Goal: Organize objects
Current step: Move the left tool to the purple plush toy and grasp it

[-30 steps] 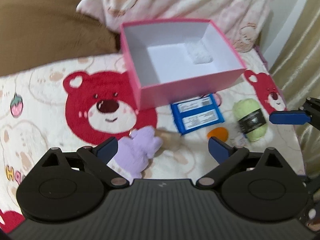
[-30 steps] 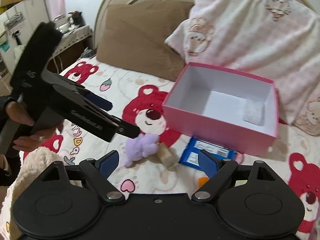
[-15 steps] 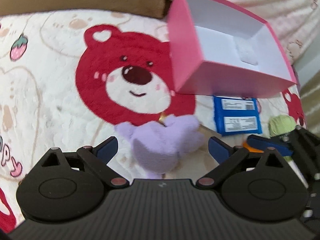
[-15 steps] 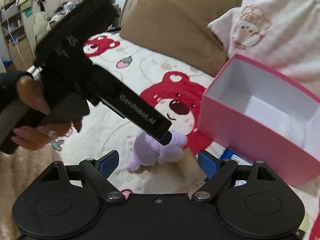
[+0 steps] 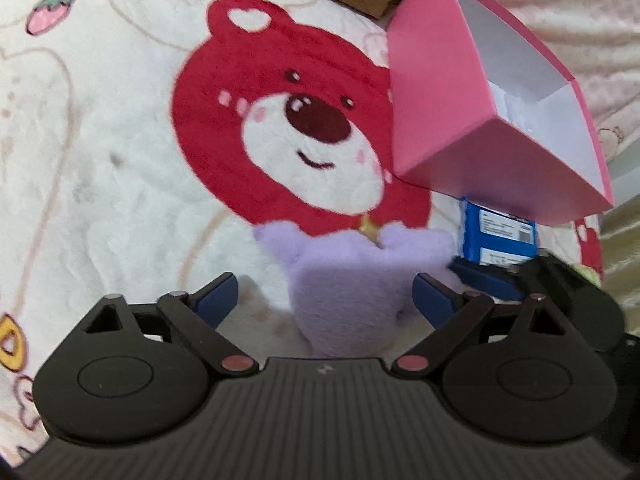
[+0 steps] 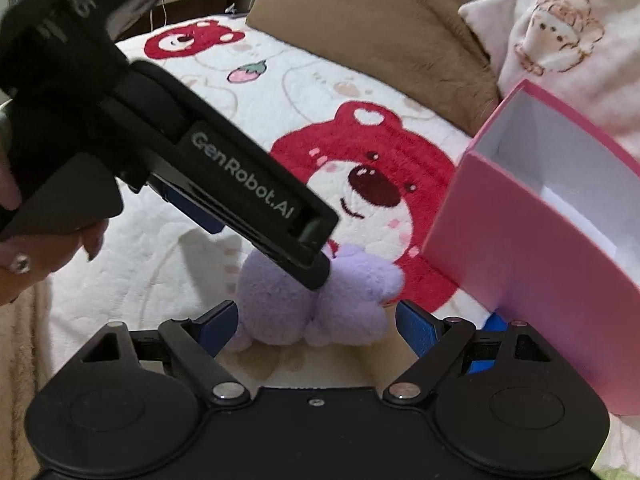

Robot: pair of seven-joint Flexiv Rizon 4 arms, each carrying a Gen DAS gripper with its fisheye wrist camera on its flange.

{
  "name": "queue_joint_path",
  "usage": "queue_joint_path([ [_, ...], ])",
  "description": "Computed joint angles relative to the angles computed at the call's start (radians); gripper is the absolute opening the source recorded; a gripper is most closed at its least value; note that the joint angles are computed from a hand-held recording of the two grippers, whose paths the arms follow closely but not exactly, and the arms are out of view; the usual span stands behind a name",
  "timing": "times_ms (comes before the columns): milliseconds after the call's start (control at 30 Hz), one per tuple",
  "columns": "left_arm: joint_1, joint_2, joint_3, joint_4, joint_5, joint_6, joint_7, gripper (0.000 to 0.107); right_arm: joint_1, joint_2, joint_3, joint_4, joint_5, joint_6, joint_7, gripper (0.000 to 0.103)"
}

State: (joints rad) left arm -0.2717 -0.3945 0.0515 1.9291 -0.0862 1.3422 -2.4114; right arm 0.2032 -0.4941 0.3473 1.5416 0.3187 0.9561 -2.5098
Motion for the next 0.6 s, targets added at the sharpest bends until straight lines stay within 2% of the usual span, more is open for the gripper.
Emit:
queue_joint_path([
  [67, -0.045, -0.008, 0.047, -0.022, 0.043, -0.030, -0.060, 0.087, 0.006, -0.001, -0.006, 0.012, 0.006, 0.026, 0.020, 0.084],
  [100, -0.050, -0.012, 0.052, -0.029, 0.061, -0.031, -0.067, 0.079, 0.007, 0.003, -0.006, 0.028, 0.008, 0.056, 0.020, 0.081],
  [200, -0.008, -0.015, -0.010, 0.000, 0.025, 0.045, -0.033, 0.056, 0.003, 0.026, -0.005, 0.061, 0.005, 0.078, 0.042, 0.075],
  [300, -0.046, -0.023, 0.026, -0.007, 0.049, 0.083, -0.046, 0.055, -0.008, 0.041, -0.003, 0.080, 0.020, 0.099, 0.072, 0.074],
  [400, -0.057, -0.027, 0.026, 0.002, 0.045, 0.145, -0.040, 0.054, -0.031, 0.051, 0.004, 0.079, 0.047, 0.097, 0.087, 0.073],
  [500, -0.051, -0.030, 0.001, 0.016, 0.021, 0.213, -0.004, 0.053, -0.051, 0.071, 0.004, 0.081, 0.071, 0.082, 0.097, 0.072],
  [600, -0.056, -0.036, -0.014, 0.015, -0.010, 0.230, 0.034, 0.053, -0.075, 0.094, 0.003, 0.076, 0.101, 0.032, 0.093, 0.074],
])
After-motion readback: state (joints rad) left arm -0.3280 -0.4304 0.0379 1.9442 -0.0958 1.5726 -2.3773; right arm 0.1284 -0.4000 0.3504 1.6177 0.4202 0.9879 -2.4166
